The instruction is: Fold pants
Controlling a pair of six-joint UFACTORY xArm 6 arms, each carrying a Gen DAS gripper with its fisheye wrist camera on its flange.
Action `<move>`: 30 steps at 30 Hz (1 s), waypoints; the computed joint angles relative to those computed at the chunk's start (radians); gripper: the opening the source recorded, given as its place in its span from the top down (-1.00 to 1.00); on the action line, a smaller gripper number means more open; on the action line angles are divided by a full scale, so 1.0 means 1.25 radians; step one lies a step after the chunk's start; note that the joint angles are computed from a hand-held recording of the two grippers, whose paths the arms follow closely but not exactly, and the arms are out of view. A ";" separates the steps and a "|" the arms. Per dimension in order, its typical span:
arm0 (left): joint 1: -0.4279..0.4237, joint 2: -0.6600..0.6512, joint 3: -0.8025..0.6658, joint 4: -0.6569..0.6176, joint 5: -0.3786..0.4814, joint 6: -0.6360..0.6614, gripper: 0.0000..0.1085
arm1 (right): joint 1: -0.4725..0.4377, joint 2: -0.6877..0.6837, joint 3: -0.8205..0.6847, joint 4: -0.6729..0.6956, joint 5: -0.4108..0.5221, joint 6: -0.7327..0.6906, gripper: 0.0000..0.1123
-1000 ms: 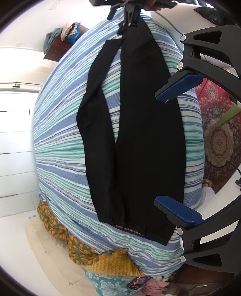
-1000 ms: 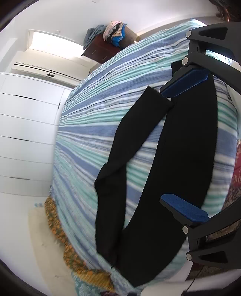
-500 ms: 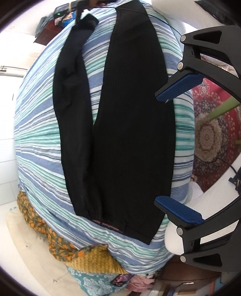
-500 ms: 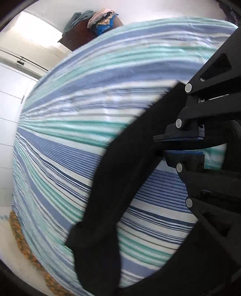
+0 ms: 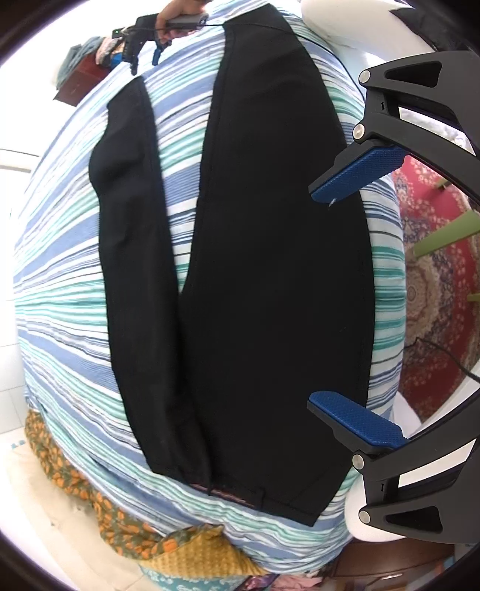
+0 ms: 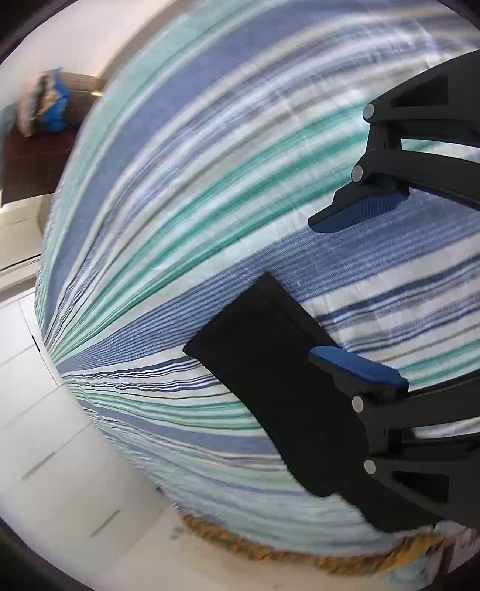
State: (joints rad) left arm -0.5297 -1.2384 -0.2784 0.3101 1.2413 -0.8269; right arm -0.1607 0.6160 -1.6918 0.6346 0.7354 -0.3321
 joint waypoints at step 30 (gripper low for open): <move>0.218 0.111 0.122 -0.076 -0.346 0.090 -0.88 | 0.088 -0.519 0.645 0.270 0.087 -0.383 -0.21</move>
State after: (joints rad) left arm -0.2575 -1.0992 -0.1260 0.2147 0.8090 -0.7146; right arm -0.0510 -0.0332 -0.8858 0.9720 0.8440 -0.8110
